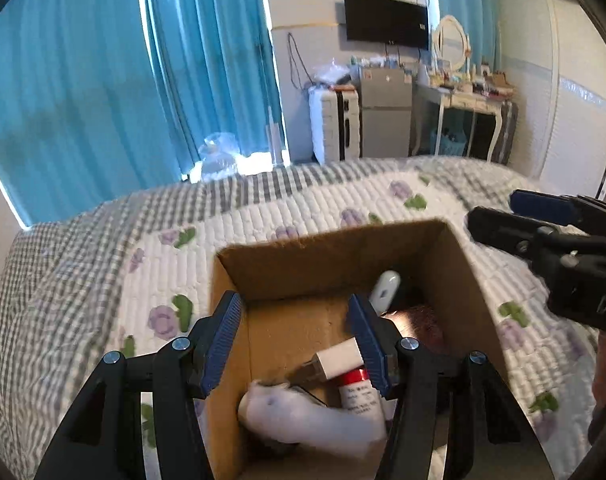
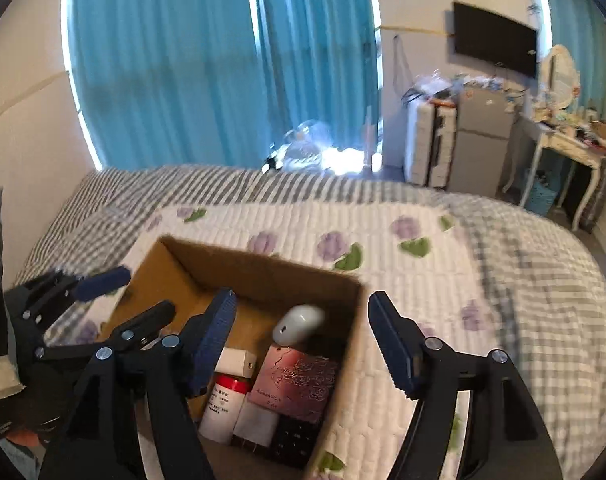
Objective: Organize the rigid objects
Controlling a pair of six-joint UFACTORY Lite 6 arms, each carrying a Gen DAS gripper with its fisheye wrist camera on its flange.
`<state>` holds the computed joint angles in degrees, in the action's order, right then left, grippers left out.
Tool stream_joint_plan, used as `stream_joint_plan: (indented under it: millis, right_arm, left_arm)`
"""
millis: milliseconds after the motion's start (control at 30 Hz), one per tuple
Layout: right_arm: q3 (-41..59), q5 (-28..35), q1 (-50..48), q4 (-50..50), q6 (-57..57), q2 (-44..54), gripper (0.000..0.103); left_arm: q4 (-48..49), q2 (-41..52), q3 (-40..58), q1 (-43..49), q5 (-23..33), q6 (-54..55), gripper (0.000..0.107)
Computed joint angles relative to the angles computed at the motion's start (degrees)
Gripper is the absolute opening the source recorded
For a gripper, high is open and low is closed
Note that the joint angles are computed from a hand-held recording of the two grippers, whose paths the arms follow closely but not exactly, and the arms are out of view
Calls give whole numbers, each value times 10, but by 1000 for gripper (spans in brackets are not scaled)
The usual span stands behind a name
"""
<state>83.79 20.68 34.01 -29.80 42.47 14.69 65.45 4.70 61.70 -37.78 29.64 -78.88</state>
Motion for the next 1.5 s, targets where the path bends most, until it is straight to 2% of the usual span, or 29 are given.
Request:
stream_joint_plan:
  millis: [133, 233, 333, 467, 567, 733, 800, 933, 1067, 1133, 1200, 1267, 1367, 1500]
  right_arm:
    - [-17, 73, 26, -36, 31, -92, 68]
    - [-14, 144, 62, -59, 41, -154, 68]
    - [4, 239, 127, -109, 69, -206, 68]
    - [52, 364, 236, -177, 108, -249, 68]
    - [110, 470, 342, -240, 140, -252, 68]
    - [212, 621, 506, -335, 168, -210, 68]
    - [243, 663, 555, -362, 177, -191, 68]
    - [251, 710, 640, -410, 210, -175, 68]
    - [191, 703, 660, -421, 252, -188, 68]
    - [142, 684, 652, -419, 288, -202, 68]
    - [82, 658, 634, -419, 331, -219, 68]
    - [6, 622, 609, -426, 374, -245, 68]
    - [-100, 564, 559, -436, 440, -266, 68]
    - [-228, 478, 490, -441, 537, -280, 69]
  left_arm:
    - [-44, -90, -5, -48, 69, 47, 59]
    - [-56, -162, 7, -108, 143, 65, 59]
    - [-40, -216, 38, -187, 234, 72, 59]
    - [17, -263, 92, -338, 390, 63, 59]
    - [66, -277, 131, -455, 509, 58, 59]
    - [135, -289, 156, -620, 660, 44, 59]
    - [160, -295, 149, -676, 715, 38, 59]
    - [189, -315, 102, -746, 778, 13, 59]
    - [182, -340, 22, -744, 769, -30, 59]
    - [184, -351, -16, -743, 760, -56, 63]
    - [184, -367, -67, -715, 735, -91, 73]
    - [179, -384, -116, -673, 698, -125, 75]
    - [161, -417, -199, -572, 596, -184, 84]
    - [163, -451, -299, -449, 485, -260, 90]
